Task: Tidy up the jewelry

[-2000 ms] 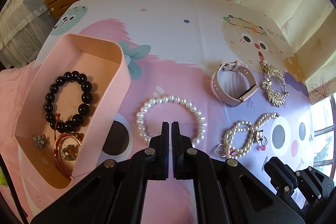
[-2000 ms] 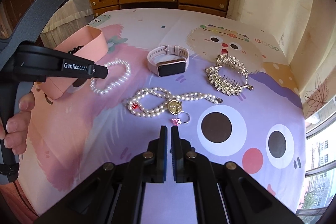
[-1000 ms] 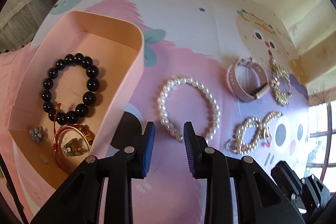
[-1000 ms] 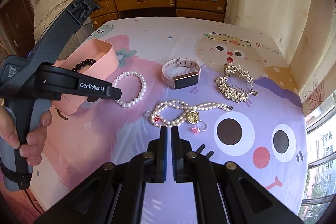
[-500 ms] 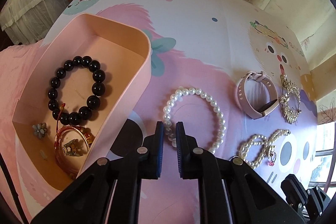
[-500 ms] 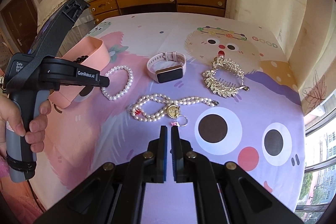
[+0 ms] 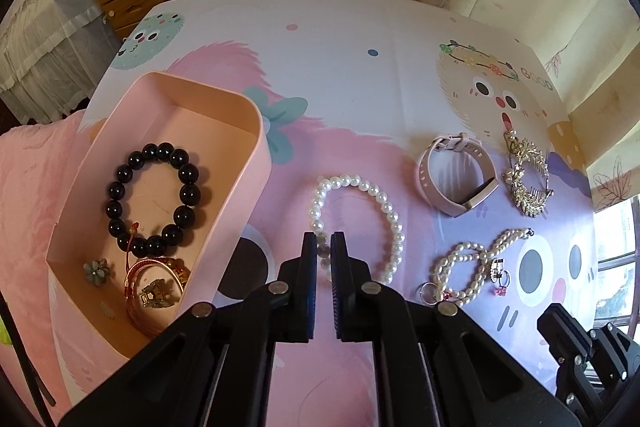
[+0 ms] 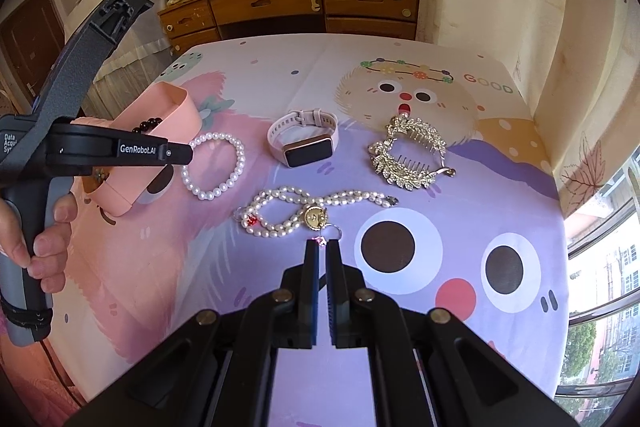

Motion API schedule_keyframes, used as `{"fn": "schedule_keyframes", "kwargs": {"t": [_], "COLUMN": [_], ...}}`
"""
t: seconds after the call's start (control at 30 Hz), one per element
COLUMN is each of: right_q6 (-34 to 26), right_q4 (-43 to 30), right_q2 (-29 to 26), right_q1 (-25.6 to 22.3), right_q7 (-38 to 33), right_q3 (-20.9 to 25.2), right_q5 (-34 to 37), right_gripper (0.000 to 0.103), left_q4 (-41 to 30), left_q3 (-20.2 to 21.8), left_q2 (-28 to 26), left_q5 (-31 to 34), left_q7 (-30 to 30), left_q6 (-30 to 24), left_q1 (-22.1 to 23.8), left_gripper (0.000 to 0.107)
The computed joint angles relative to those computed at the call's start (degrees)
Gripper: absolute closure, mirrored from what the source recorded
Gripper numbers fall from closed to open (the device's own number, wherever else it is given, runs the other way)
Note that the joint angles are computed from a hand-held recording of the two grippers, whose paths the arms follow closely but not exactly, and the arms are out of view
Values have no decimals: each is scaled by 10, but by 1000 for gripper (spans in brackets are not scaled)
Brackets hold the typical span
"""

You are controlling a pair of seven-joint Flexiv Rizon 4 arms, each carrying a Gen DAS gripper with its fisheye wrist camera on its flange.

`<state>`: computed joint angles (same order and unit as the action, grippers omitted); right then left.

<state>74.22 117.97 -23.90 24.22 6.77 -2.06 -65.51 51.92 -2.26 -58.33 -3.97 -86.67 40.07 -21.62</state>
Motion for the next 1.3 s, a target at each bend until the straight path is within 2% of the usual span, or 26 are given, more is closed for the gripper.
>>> {"fn": "schedule_keyframes", "kwargs": {"t": [0.4,0.63,0.8,1.03,1.3], "right_q6": [-19,-54,-78,-91,-127], "right_q4": [-33,-72,-107,-172,-262], "right_q2": [-2,-2,-9,-43,-97], "right_q1": [12,24,39,63,104], "right_q7": [9,-1,0,4,-56], "right_q3": [1,7,9,9,-3], "right_q5": [-14,-10,-19,-11,42], "right_gripper": [100,100,100,100,100], "left_q4": [14,12,27,25,11], "left_q3": [-23,-32,-37,-36,-38], "left_q2": [53,87,112,120,108], "left_q5": [-20,-33,-43,-61,-87], "left_q7": [78,142,191,229,264], "left_q6": [-21,-35,-18,-32,-61], "left_q1": [20,33,48,71,106], "left_gripper": [103,103,103,103,103]}}
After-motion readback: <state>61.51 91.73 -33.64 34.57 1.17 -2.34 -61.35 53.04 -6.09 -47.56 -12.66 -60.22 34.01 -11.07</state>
